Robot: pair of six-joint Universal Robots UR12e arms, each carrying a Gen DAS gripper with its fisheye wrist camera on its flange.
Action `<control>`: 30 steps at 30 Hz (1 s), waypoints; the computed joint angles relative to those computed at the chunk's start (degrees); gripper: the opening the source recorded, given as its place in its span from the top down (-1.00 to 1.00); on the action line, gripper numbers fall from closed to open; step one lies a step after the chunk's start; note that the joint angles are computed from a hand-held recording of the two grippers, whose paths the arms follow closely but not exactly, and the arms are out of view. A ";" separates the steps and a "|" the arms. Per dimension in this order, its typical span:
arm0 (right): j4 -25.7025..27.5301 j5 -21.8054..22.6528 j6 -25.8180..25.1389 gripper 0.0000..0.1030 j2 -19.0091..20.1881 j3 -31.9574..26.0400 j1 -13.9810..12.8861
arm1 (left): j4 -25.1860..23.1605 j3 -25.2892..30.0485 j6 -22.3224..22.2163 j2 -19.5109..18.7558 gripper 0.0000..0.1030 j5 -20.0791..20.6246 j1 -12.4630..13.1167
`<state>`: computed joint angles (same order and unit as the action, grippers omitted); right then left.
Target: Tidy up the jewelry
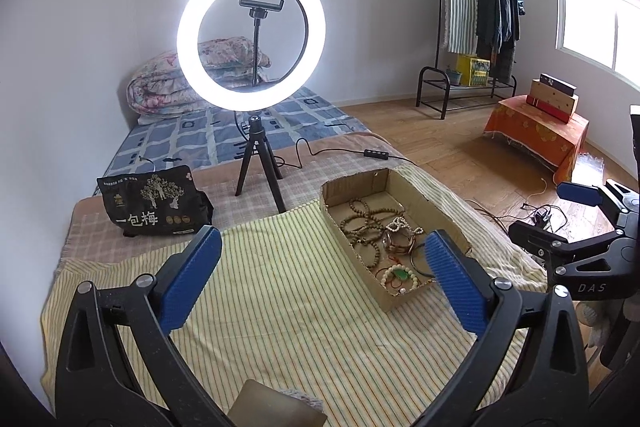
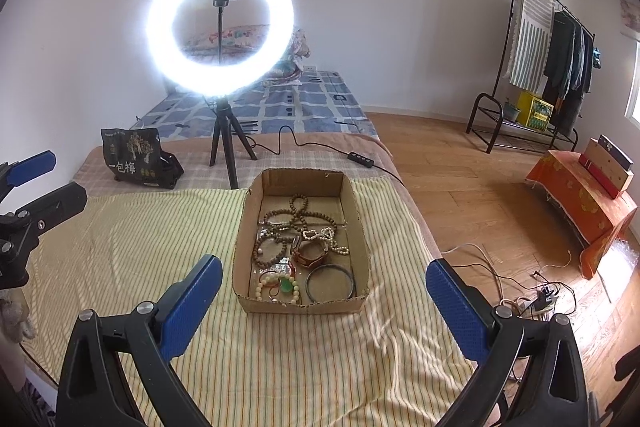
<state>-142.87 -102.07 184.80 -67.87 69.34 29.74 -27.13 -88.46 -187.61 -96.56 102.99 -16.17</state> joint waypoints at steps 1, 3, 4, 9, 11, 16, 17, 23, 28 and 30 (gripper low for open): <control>-0.14 -0.05 0.11 -0.99 -0.01 0.04 -0.01 | 0.09 0.00 0.12 -0.05 -1.00 0.20 -0.07; -0.46 -0.07 0.29 -0.99 -0.05 0.14 -0.06 | 0.48 0.01 0.31 -0.12 -1.00 0.80 -0.37; -0.65 -0.19 0.41 -0.99 -0.05 0.18 -0.06 | 0.64 0.02 0.38 -0.15 -1.00 1.17 -0.52; -1.25 -1.18 0.59 -0.99 0.19 -0.02 0.05 | 1.74 -0.20 0.45 -0.09 -1.00 1.38 -0.72; -1.15 -1.20 0.78 -0.99 0.26 -0.12 0.01 | 1.56 -0.16 0.42 -0.10 -1.00 1.38 -0.70; -0.73 -1.30 0.48 -0.99 0.47 -0.39 0.06 | 0.80 -0.06 0.67 -0.07 -1.00 1.44 -0.86; -0.68 -1.34 0.39 -0.99 0.49 -0.39 0.09 | 1.01 -0.06 0.74 -0.10 -1.00 1.56 -0.91; -0.53 -1.24 0.35 -0.99 0.52 -0.43 0.05 | 1.69 -0.30 0.59 -0.08 -1.00 1.59 -0.99; -0.31 -1.12 0.28 -0.99 0.57 -0.43 0.01 | 1.94 -0.31 0.67 -0.10 -1.00 1.62 -1.02; -0.35 -1.06 0.27 -0.99 0.57 -0.42 -0.01 | 1.98 -0.36 0.57 -0.06 -1.00 1.45 -0.98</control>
